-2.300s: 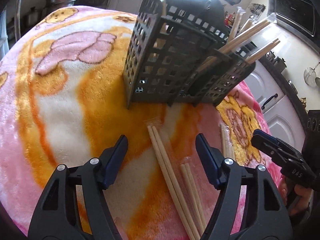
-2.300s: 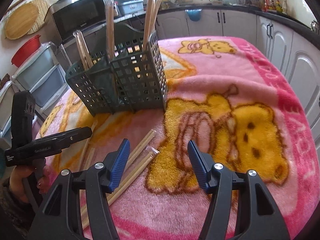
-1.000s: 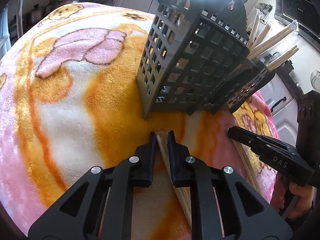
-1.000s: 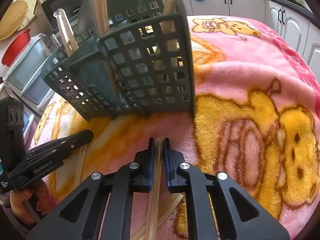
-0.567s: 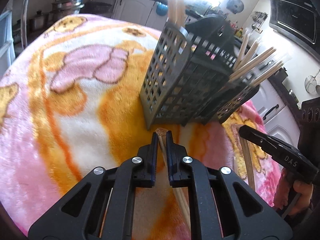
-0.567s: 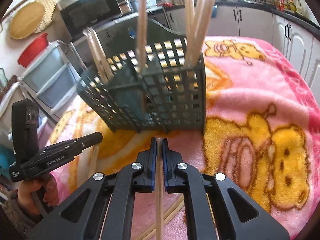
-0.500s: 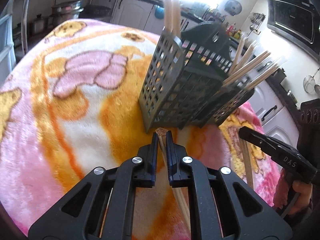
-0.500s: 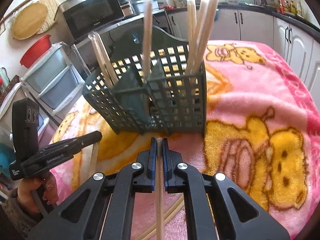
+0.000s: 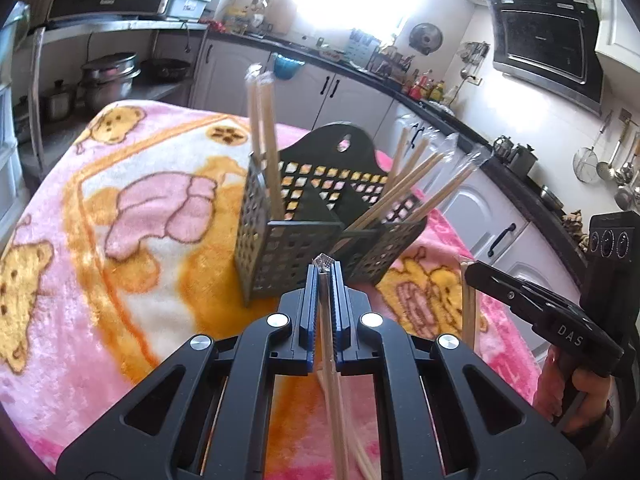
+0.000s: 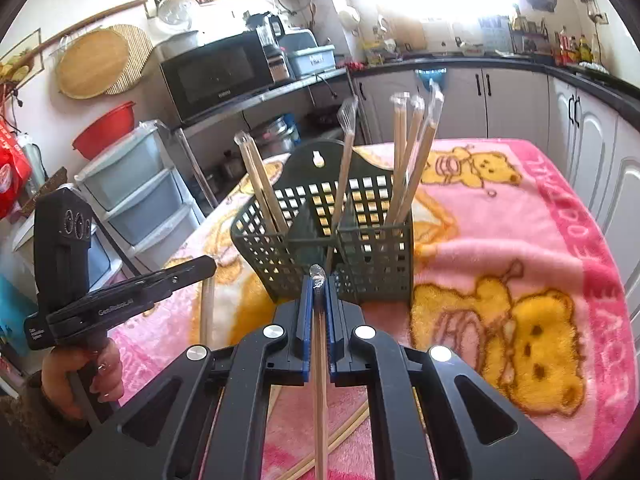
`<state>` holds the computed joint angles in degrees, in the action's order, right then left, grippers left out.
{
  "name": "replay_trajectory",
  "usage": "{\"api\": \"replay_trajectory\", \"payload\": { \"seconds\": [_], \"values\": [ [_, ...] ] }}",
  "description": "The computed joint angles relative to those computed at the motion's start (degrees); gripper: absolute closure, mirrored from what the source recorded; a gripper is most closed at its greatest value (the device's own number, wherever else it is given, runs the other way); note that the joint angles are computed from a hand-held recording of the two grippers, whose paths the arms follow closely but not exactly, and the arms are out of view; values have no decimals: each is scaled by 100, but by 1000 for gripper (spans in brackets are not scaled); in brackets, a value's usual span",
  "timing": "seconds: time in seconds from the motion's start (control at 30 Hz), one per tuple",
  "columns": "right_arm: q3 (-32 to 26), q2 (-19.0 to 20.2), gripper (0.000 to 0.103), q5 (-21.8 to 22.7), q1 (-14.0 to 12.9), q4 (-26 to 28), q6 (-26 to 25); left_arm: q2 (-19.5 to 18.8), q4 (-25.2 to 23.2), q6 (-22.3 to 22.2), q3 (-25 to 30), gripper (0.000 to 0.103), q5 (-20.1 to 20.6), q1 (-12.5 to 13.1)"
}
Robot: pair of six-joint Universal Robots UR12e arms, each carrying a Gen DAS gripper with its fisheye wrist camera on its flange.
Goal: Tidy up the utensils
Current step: 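Lift the left tool's chopstick over the caddy while the right tool lifts its own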
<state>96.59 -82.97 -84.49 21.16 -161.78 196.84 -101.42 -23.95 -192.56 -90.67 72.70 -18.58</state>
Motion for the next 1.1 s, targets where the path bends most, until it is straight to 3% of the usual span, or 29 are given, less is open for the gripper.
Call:
{"api": "replay_trajectory", "payload": {
  "seconds": [0.57, 1.1],
  "values": [
    [302, -336, 97, -635, 116, -644, -79, 64, 318, 237, 114, 100, -260, -190],
    [543, -635, 97, -1161, 71, -1094, -47, -144, 366, 560, 555, 101, -441, -420]
  ]
}}
